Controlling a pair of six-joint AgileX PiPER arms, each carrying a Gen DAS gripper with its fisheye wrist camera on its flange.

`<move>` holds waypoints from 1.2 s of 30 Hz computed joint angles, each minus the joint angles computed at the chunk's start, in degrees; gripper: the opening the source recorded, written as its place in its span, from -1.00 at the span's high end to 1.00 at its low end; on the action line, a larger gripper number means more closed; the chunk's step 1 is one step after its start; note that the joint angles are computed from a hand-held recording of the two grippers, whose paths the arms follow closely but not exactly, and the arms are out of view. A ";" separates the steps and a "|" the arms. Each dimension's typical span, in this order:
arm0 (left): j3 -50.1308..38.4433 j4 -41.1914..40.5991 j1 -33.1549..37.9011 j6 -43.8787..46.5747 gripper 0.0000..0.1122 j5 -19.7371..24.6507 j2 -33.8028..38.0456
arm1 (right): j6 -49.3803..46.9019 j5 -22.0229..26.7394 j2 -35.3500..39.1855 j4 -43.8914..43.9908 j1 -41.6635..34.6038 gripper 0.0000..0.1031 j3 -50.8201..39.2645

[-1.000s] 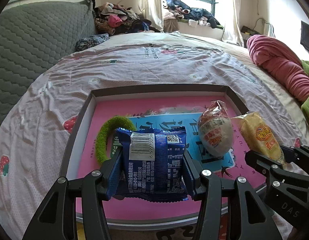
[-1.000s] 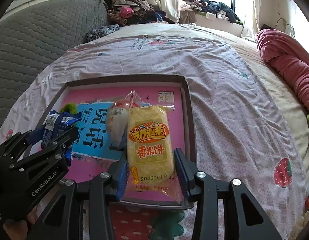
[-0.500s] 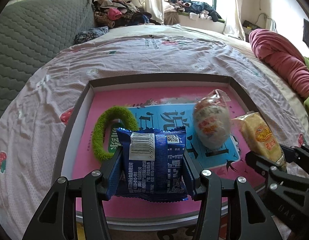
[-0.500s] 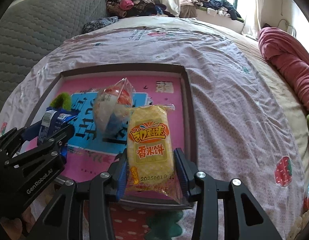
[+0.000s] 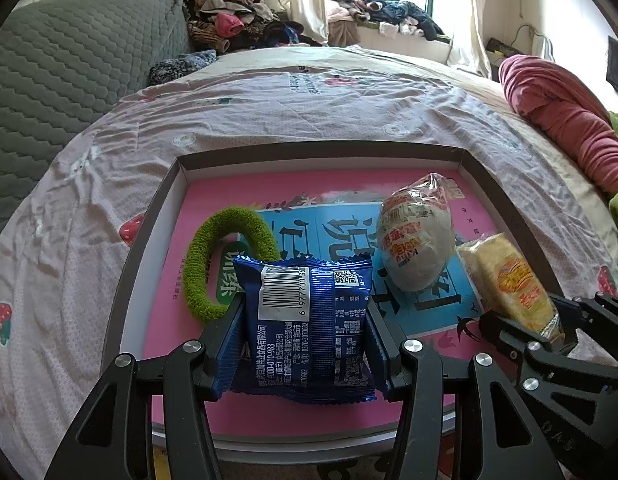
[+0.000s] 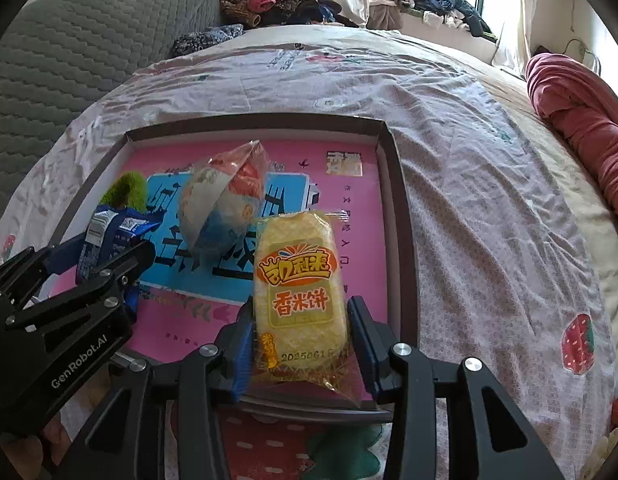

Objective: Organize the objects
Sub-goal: 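Lower the blue packet beside the green ring while the right tool lowers the rice cake pack onto the book, then open both tools to release the packs and pull back from the tray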

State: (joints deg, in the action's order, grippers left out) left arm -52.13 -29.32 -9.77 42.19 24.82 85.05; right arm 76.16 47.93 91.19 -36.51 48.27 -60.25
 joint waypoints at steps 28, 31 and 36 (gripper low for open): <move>-0.37 1.20 -0.34 -1.13 -0.21 0.46 0.95 | -1.60 0.16 0.93 1.22 -0.33 -0.04 -0.49; -0.39 2.04 -0.54 -2.29 -0.28 0.20 1.16 | -1.78 0.31 1.06 1.26 -0.29 -0.04 -0.69; -0.38 3.46 -0.40 -3.82 -0.33 -0.04 1.04 | -2.11 0.24 1.17 1.41 -0.35 -0.05 -0.78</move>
